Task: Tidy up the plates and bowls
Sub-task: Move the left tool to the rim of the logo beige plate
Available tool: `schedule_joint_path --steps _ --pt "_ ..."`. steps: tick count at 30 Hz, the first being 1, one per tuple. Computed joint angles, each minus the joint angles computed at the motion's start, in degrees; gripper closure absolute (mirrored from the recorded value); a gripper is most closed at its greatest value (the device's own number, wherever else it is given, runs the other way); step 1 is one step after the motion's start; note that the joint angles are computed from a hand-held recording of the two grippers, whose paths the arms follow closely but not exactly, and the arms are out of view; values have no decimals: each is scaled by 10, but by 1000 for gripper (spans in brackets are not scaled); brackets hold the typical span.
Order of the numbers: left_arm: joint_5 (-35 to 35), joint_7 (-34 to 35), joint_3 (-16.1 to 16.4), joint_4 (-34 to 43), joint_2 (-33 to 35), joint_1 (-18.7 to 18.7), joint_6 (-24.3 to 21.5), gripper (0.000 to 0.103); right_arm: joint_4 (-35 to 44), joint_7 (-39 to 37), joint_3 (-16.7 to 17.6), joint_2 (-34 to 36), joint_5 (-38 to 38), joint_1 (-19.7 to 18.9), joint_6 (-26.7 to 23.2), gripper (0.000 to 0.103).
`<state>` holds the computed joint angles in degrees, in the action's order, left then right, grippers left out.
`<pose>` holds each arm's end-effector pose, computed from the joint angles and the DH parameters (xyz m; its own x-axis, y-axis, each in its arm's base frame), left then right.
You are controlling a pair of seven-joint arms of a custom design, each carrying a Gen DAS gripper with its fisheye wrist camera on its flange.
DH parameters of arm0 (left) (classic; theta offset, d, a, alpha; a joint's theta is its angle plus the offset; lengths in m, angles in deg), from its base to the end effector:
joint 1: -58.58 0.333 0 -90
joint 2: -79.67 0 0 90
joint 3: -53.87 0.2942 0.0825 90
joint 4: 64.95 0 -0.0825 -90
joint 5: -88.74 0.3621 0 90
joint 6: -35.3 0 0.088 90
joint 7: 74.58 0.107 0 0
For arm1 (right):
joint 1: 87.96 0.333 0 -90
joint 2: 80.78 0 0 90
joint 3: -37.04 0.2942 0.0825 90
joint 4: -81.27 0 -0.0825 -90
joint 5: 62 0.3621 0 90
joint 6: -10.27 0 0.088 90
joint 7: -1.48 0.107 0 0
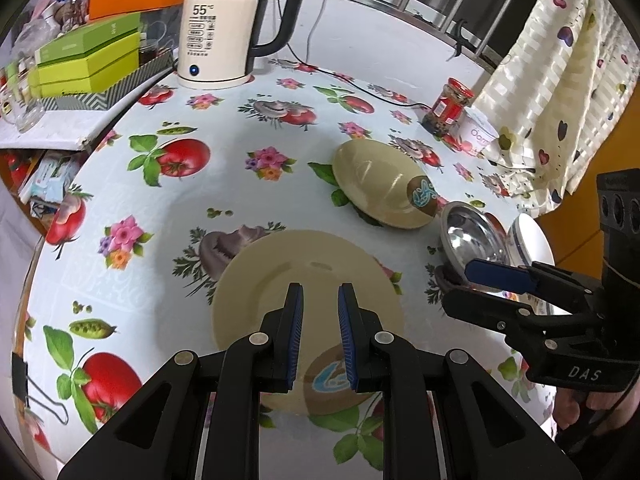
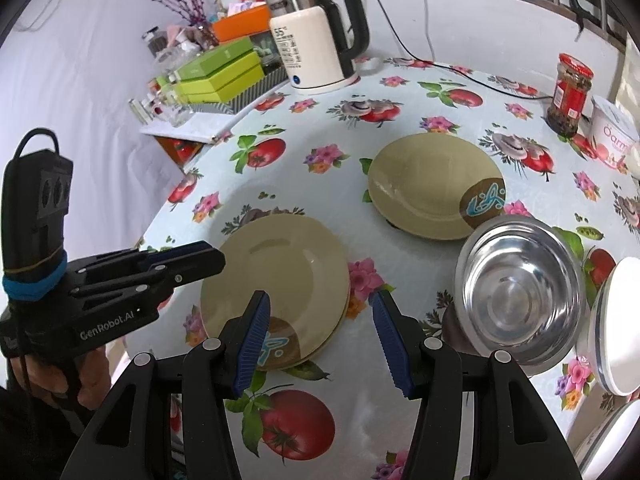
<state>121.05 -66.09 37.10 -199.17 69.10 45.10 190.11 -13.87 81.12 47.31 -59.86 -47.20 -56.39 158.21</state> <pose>0.4234 -0.2725 0.4500 0.3213 -0.9006 0.2928 -0.7249 -0.4328 -0.5359 0.5153 0.4346 0.4516 0.6755 -0.7103 -0.1978 -0.6809 -0.4981 -0.5369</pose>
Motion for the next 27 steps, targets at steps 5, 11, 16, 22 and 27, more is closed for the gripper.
schedule_joint_path --steps 5,11,16,22,27 --pt "-6 17 6 15 17 0 13 85 17 3 -2 8 9 -7 -10 49" --pt "-19 31 15 28 35 2 37 85 39 -1 -5 20 6 -12 -18 49" --pt "-30 35 21 33 47 6 57 85 60 6 -9 33 9 -17 -26 49" --pt "-39 44 29 50 67 11 59 85 91 15 -15 48 4 -21 -33 46" --pt "-61 71 37 63 86 12 69 85 127 23 -19 68 0 -25 -42 45"
